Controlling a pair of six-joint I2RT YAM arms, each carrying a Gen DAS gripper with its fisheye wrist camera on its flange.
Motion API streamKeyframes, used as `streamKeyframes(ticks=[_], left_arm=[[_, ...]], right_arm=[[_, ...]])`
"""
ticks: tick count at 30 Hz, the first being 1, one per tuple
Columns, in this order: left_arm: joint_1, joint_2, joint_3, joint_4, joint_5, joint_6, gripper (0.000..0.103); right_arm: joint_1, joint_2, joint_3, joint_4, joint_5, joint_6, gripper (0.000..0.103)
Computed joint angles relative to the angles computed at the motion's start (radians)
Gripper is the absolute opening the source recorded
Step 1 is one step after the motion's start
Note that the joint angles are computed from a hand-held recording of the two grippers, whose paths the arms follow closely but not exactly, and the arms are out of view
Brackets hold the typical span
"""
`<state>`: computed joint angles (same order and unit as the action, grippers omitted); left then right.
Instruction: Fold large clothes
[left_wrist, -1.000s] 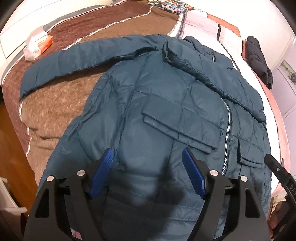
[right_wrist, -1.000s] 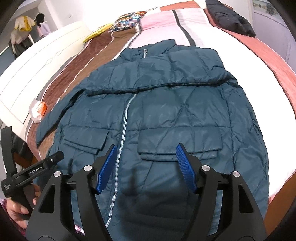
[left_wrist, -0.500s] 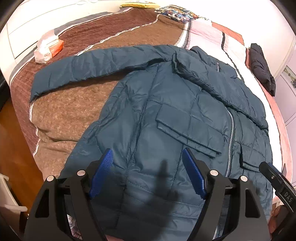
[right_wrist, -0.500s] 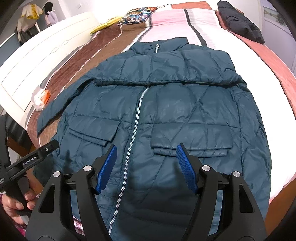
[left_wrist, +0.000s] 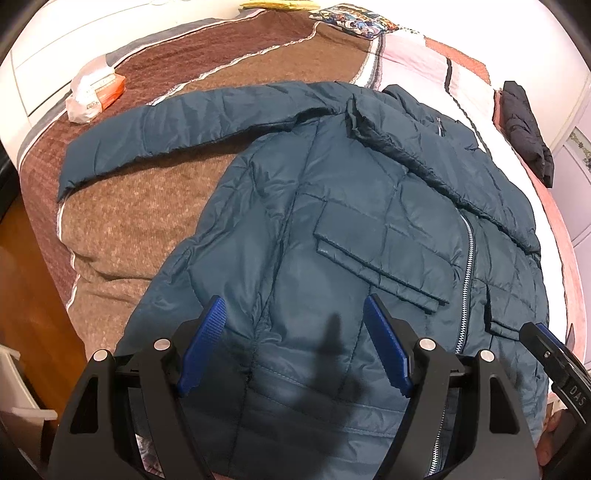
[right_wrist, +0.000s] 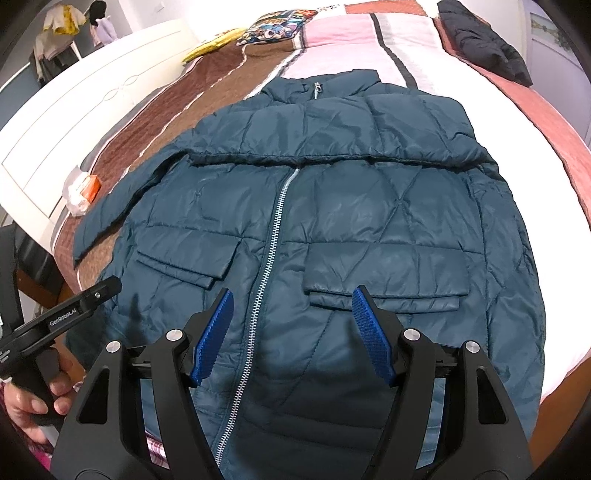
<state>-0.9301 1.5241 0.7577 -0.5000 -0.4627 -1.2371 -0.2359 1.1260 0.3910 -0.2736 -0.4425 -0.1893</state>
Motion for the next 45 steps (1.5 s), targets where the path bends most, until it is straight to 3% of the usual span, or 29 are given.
streamKeyframes(ticks=[7, 15, 21, 26, 30, 33, 37, 40, 43, 45], left_arm=[[0.016, 0.004, 0.001, 0.0, 0.007, 0.0, 0.075], [0.168, -0.136, -0.122, 0.018, 0.022, 0.039, 0.075], [0.491, -0.298, -0.284, 0.071, 0.062, 0.161, 0.075], [0.813, -0.331, -0.363, 0.217, 0.226, 0.335, 0.075], [0.983, -0.27, -0.382, 0.369, 0.372, 0.397, 0.075], [1.097, -0.163, -0.392, 0.53, 0.548, 0.373, 0.075], [1.174, 0.005, -0.375, 0.703, 0.668, 0.278, 0.075], [1.19, 0.071, -0.352, 0.771, 0.684, 0.21, 0.075], [1.183, 0.099, -0.321, 0.77, 0.666, 0.171, 0.075], [1.158, 0.096, -0.289, 0.707, 0.609, 0.167, 0.056]], right_arm=[[0.028, 0.018, 0.005, -0.001, 0.002, -0.006, 0.067], [0.07, 0.043, 0.011, -0.001, -0.026, -0.031, 0.067], [0.154, 0.07, 0.043, 0.052, 0.068, 0.002, 0.067], [0.232, 0.16, 0.128, 0.099, 0.144, 0.064, 0.067], [0.291, 0.212, 0.194, 0.127, 0.189, 0.112, 0.067], [0.316, 0.236, 0.229, 0.139, 0.194, 0.141, 0.067], [0.33, 0.266, 0.251, 0.143, 0.196, 0.148, 0.067], [0.331, 0.29, 0.259, 0.138, 0.195, 0.137, 0.067], [0.315, 0.314, 0.274, 0.116, 0.171, 0.131, 0.067], [0.304, 0.321, 0.28, 0.107, 0.158, 0.129, 0.067]])
